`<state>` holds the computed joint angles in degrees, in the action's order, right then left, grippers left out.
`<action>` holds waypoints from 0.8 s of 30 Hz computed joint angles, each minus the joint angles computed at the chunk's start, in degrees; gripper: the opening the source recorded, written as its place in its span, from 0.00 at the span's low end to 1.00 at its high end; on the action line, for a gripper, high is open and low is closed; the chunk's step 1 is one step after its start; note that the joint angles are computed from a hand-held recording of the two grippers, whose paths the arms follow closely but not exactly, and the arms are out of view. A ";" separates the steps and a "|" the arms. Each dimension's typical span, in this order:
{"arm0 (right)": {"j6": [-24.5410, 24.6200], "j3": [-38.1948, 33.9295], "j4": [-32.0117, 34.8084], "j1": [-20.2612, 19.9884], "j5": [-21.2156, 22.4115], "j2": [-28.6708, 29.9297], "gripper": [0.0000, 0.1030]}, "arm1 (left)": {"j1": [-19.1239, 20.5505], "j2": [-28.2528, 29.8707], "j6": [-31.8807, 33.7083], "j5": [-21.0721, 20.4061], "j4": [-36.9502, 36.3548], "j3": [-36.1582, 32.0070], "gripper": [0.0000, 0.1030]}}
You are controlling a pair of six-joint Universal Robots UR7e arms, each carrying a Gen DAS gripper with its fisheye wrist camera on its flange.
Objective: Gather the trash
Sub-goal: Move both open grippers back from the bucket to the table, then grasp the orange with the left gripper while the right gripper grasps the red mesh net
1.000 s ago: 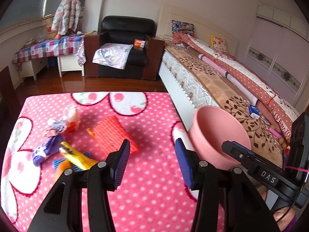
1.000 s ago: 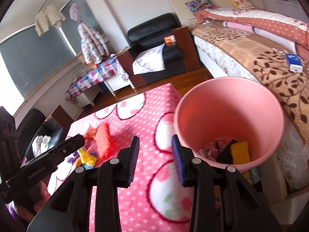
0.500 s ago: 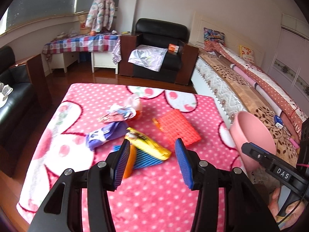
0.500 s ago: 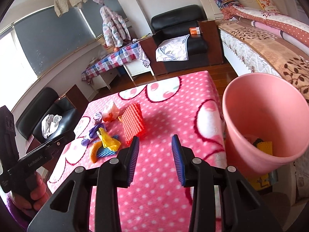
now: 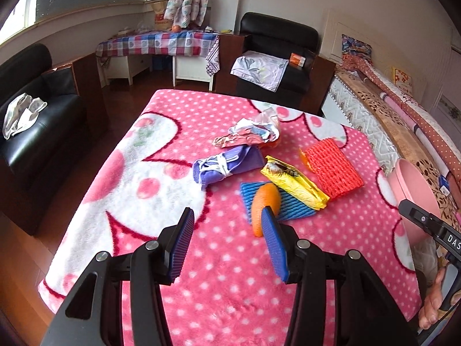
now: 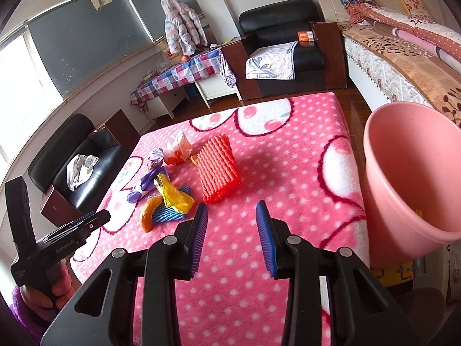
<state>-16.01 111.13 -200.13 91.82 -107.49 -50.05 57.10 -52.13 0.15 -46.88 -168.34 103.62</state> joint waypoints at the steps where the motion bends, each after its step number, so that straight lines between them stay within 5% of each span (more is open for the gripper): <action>1: 0.06 -0.20 0.30 -0.01 -0.01 0.17 0.35 | 0.31 0.08 -0.53 -0.03 0.55 -0.37 0.46; 12: 0.14 -2.82 2.82 0.07 -0.65 1.99 0.35 | 1.55 1.77 -1.46 -7.31 3.26 -2.39 0.46; 24: -0.84 -6.51 5.57 0.82 -0.93 4.13 0.35 | 1.74 7.75 3.42 -6.40 2.45 -7.36 0.35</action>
